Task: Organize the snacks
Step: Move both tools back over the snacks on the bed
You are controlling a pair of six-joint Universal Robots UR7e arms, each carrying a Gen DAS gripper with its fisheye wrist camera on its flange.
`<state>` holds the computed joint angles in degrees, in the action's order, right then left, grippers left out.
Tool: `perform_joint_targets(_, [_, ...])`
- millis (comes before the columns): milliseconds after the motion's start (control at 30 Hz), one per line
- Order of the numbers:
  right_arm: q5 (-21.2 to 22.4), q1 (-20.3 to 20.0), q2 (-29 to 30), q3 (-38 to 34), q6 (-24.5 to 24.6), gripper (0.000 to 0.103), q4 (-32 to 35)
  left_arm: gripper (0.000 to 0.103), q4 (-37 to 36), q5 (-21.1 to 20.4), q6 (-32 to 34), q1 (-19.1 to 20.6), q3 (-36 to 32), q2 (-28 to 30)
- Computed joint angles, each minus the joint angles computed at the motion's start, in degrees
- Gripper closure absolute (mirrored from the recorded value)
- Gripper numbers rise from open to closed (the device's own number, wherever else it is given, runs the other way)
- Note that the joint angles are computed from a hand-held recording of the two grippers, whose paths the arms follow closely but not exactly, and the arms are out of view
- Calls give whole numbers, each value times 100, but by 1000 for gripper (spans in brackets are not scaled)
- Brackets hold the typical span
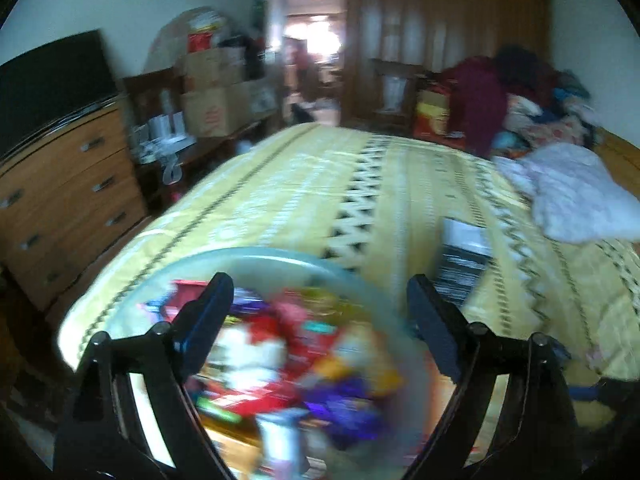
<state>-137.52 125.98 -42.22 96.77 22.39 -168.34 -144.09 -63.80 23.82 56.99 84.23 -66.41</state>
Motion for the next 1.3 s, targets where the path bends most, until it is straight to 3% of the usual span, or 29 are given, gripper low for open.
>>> perform_joint_targets(67, [-366, 170, -254, 719, 531, 31, -61, 11, 126, -198, 1, -178, 270, -148])
perform_joint_targets(333, [-729, 543, -1336, 2988, 3099, 31, 173, 7, 1017, -1136, -89, -909, 1513, -448])
perform_joint_targets(433, [-782, 614, -1673, 3511, 3589, 31, 65, 7, 1446, -1511, -245, -1024, 1700, -258])
perform_joint_targets(500, [-820, 639, -1903, 3803, 3767, 31, 22, 8, 1545, -1464, -554, -1093, 1814, -60])
perform_joint_targets(567, [-871, 648, -2070, 4019, 3842, 31, -124, 9, 1495, -1322, -807, -1153, 1890, 201])
perform_joint_targets(700, [-936, 621, -2376, 4411, 3783, 31, -580, 20, 1422, -1021, -1247, -1215, 1960, 791])
perform_joint_targets(900, [-940, 440, -2704, 4883, 3596, 31, -1196, 22, 1037, -918, -1690, -1335, 2034, 1488])
perform_joint_targets(1033, [-803, 241, -2836, 5126, 3601, 31, -1569, 22, 550, -238, -1929, -1444, 2102, 1896])
perform_joint_targets(1200, [-592, 61, -2790, 5202, 3282, 31, -1989, 19, 345, -19, -1903, -1244, 2209, 1693])
perform_joint_targets(1300, [-501, -32, -2652, 5148, 2994, 31, -2240, 19, 466, -118, -1787, -1052, 2197, 1463])
